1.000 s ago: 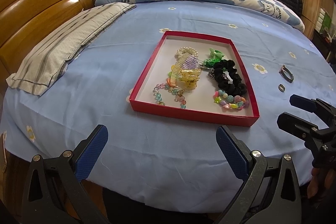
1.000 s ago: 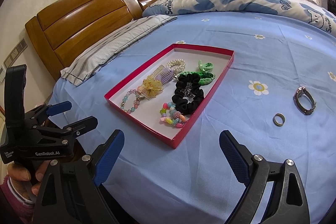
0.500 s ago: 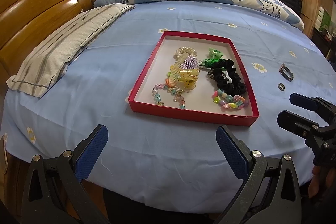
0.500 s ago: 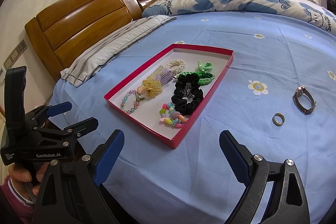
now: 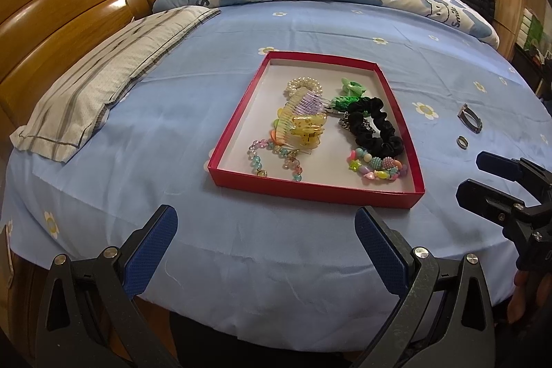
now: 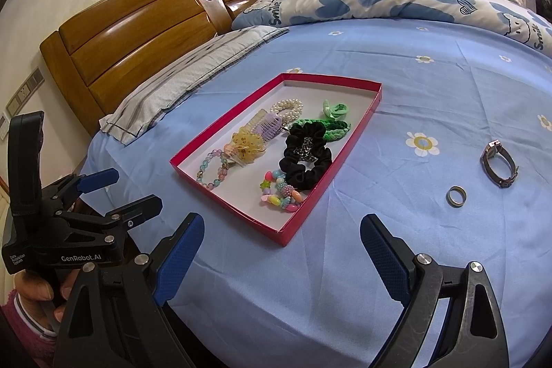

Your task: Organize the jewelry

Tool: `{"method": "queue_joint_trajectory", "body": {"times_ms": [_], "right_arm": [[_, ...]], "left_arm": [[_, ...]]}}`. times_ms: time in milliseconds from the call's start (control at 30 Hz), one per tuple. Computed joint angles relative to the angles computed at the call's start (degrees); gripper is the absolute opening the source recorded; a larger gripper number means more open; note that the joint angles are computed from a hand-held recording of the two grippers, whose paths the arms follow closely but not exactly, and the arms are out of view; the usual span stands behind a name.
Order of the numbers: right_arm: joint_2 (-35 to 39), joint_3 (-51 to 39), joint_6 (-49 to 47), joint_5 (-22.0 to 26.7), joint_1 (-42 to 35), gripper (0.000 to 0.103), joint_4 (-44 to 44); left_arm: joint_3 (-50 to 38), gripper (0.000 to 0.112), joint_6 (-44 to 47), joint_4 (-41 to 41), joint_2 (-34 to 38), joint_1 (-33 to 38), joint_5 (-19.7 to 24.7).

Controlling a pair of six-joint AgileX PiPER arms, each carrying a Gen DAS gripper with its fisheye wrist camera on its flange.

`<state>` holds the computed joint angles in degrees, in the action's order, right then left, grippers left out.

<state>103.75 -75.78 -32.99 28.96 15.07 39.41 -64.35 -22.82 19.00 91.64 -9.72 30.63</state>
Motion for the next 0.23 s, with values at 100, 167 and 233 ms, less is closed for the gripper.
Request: {"method": "queue_joint_trajectory", "body": {"times_ms": [100,167,233], "right_arm": [[0.18,-0.36,0.41,0.24,-0.06,0.093,-0.23],[0.33,-0.51,0.58,0.20,-0.10,0.093,-0.23],[0.82,-1.08,0.89,0.37,-0.15,0.093,-0.41]], "left_arm": [[-0.71,0.103,0.29,-0.16,0.56,-0.20,0.16],[-1.51,0.103,0.47,-0.09,1.17,-0.33,0.39],[-2.39,0.103,1.46,-1.03,1.97,-0.24,0.53]]}}
